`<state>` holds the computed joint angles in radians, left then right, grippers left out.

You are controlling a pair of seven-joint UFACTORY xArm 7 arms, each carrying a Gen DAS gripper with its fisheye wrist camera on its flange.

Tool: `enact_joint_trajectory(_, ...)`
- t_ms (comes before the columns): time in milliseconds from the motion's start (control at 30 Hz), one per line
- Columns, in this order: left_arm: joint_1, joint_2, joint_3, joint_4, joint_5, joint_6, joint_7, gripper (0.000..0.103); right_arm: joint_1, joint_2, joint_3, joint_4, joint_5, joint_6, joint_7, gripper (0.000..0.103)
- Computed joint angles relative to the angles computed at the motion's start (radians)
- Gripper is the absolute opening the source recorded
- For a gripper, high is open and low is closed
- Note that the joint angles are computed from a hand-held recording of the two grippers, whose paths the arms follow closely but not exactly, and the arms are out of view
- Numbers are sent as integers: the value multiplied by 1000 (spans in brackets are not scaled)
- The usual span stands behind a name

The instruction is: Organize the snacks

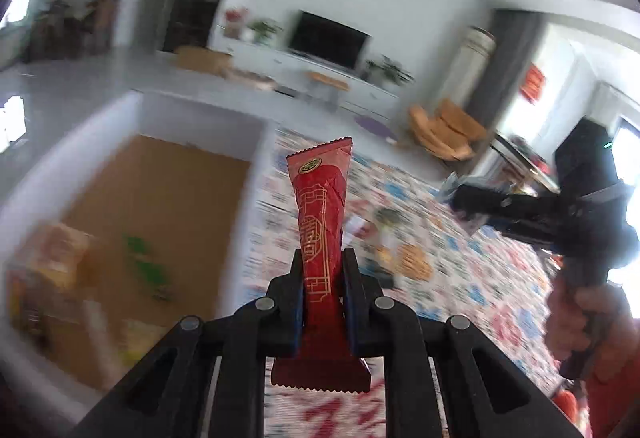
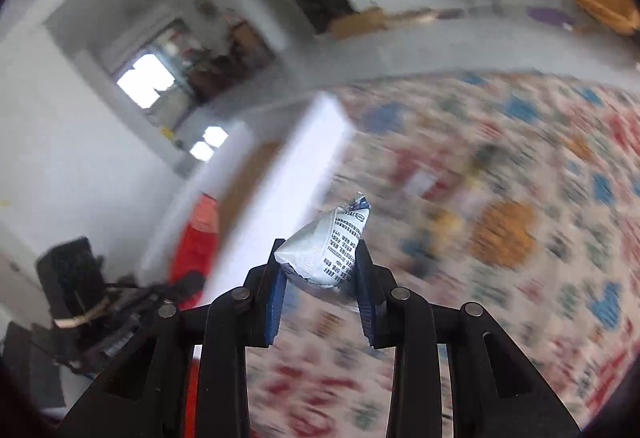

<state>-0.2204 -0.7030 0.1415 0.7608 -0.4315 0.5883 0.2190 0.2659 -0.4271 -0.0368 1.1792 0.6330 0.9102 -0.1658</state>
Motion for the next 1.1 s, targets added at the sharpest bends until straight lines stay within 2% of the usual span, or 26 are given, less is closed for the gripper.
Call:
enact_joint_trajectory(67,128,6,-28,16,112,6,-51,24,58,97,38,122,63,-15,4,35)
enact_joint_trajectory(100,181,21,-39,29,163,19,-75,44,81,147,60,184,70,-21,22,39)
enact_joint_trajectory(133,228,35,-45,38,209,27,-98,70,81,197,107,250,35,-30,65,57)
enact_joint_trajectory(167,254,36,-41,35,235,20,-107,78,85,234,136,298,-3,-36,95,67)
enact_joint_trajectory(267,305,14,-32,9,291,-4,-121,80,104,260,182,341,-59,-91,117,69)
enact_joint_trajectory(333,305,-2,-27,-11,292,-12,-135,80,110,211,173,288,-45,-131,90,69)
enact_joint_trajectory(400,275,-24,-28,-33,266,-4,-154,80,100,152,162,220,-78,-178,73,71)
enact_joint_trajectory(500,178,-57,-58,-60,212,18,-167,80,54,56,141,84,-213,-211,51,73)
enact_joint_trajectory(567,84,-74,-91,-79,174,29,-160,85,-4,-10,132,-38,-336,-215,49,73)
enact_joint_trajectory(600,33,-69,-112,-89,154,30,-155,92,-47,-49,132,-118,-408,-223,56,73)
enact_joint_trajectory(633,-22,-53,-130,-96,130,31,-149,98,-88,-85,127,-198,-472,-227,65,73)
enact_joint_trajectory(700,-124,11,-158,-105,80,24,-134,100,-164,-148,110,-342,-575,-228,79,73)
enact_joint_trajectory(767,-180,115,-210,-99,66,-13,-135,100,-244,-212,90,-470,-664,-222,93,73)
enact_joint_trajectory(867,-166,279,-325,-68,156,-105,-221,100,-323,-311,39,-616,-725,-249,88,73)
enact_joint_trajectory(933,-90,365,-430,-38,331,-168,-363,100,-365,-358,13,-678,-738,-280,88,73)
enact_joint_trajectory(1000,-13,462,-512,21,517,-195,-506,100,-384,-381,-14,-716,-729,-314,85,73)
enact_joint_trajectory(1067,-7,528,-514,78,591,-171,-561,103,-363,-381,-62,-713,-680,-311,57,75)
enact_joint_trajectory(1100,-11,551,-508,97,612,-187,-587,103,-367,-390,-64,-711,-668,-293,55,77)
